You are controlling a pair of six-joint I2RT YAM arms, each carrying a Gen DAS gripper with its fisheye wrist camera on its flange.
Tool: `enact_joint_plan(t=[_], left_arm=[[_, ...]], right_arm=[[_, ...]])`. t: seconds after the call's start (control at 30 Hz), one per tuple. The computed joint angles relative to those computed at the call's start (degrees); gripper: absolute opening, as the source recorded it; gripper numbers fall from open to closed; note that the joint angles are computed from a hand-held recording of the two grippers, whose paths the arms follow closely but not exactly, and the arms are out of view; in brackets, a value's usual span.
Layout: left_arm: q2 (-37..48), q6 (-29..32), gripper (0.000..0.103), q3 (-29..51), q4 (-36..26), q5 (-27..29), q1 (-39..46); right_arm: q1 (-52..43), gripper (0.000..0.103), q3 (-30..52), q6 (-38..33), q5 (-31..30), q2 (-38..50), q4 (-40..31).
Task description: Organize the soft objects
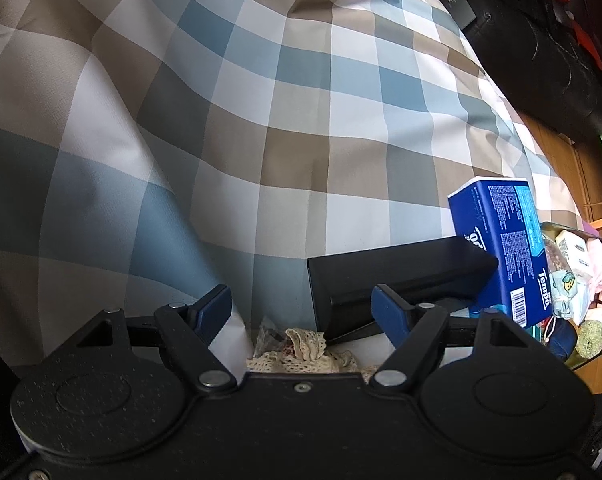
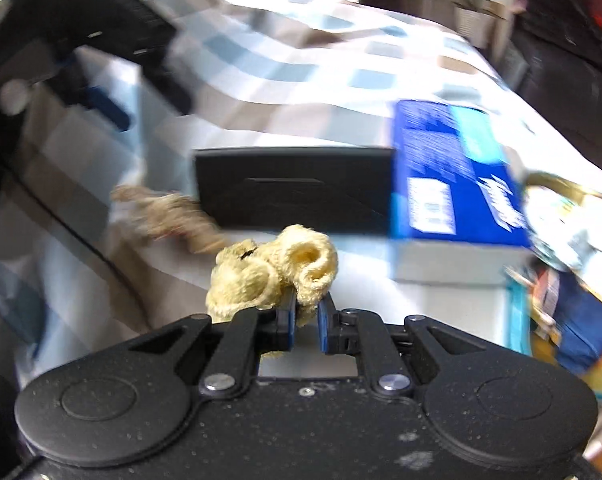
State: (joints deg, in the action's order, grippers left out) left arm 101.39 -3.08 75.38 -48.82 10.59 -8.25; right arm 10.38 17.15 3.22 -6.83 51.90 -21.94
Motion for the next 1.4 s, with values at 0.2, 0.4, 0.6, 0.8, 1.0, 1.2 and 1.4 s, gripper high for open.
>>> enact_joint_plan(t=[0.2, 0.4, 0.6, 0.8, 1.0, 1.2, 1.4], left_arm=[[-1.6, -0.9, 0.072, -1.8, -0.7, -1.6, -1.9], [-1.5, -1.5, 0.072, -3.0, -2.5, -2.5, -4.7], [-0.5, -2.0, 0.073, -4.6, -3.8, -4.8, -9.2], [0.4, -4.9, 0.072, -5.6, -3.0, -8.3, -10.7], [3.3, -6.0, 0.081, -6.3, -2.3, -10.6, -13.7], [5.3, -6.4, 0.087, -7.9, -0.5, -12.5, -17.4], [3.5, -7.9, 0.067, -9.3, 1.6, -12.8, -17.4]], right_arm=[[-7.6, 0.013, -0.3, -3.0, -3.3, -2.2, -3.4], [-9.1, 0.024, -1.4, -5.1, -4.5, -5.9, -5.6], [-13.2, 0.037, -0.5, -6.0, -7.2, -8.4, -7.5], [-16.8, 0.044, 0.4, -7.2, -9.8, -10.1, -9.1], [-17.9, 0.049, 1.0, -7.3, -11.5, -9.8, -9.7], [-18.1, 0.053, 0.8, -7.3, -11.0, -10.4, -9.9], [-18.5, 0.056, 0.9, -7.4, -10.9, -9.6, -9.6]])
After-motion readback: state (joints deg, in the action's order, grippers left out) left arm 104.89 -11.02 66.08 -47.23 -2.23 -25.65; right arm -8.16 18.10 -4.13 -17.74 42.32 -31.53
